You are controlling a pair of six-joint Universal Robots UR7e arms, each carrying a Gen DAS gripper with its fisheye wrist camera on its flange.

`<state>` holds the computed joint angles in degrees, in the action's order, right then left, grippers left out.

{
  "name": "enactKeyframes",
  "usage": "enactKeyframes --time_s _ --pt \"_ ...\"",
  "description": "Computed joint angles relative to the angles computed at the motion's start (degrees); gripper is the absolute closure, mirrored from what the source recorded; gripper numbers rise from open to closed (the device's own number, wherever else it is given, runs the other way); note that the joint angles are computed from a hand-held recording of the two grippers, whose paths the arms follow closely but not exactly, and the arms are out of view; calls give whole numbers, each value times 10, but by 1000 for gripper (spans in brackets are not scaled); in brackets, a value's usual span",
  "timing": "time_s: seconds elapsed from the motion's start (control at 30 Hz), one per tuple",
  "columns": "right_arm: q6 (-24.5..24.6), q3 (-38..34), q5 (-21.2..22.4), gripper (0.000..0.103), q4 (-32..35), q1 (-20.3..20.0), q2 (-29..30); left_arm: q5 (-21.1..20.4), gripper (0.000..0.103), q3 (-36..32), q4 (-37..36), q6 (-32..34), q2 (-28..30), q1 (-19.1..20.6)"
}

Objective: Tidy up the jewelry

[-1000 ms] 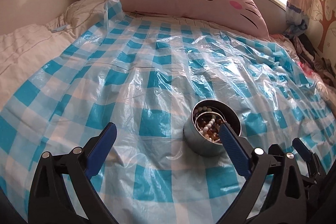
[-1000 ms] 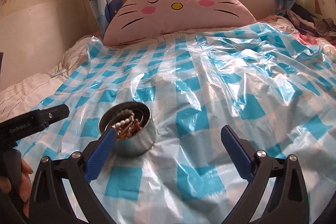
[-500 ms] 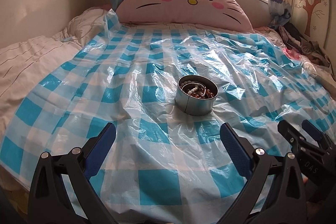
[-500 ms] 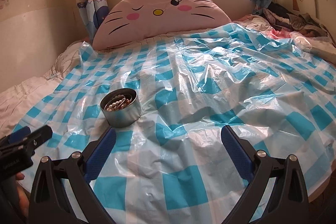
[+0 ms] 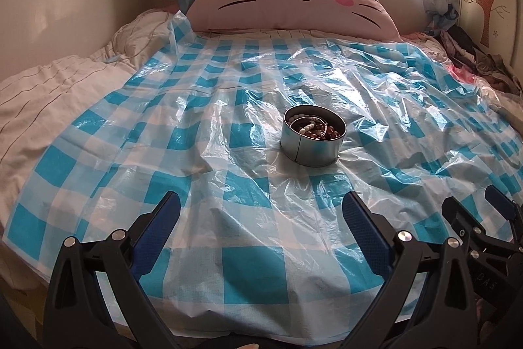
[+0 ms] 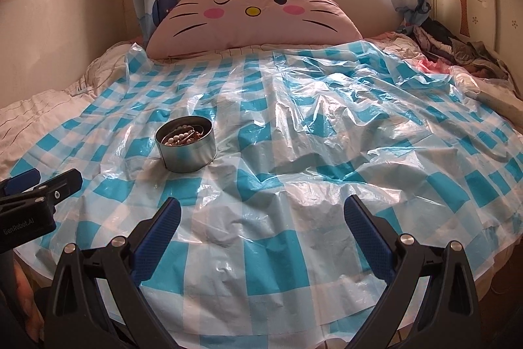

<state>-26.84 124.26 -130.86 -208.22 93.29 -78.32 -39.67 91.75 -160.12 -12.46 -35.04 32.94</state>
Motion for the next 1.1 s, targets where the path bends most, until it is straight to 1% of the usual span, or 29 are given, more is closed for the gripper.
enactKeyframes --time_s 0.4,0.9,1.1 --pt "22 4 12 7 17 -9 -13 5 8 -3 5 4 4 -2" --pt "21 4 12 7 18 -10 -14 20 8 -6 8 12 11 -4" --pt "21 4 13 7 18 -10 -14 24 8 -11 26 0 11 -3"
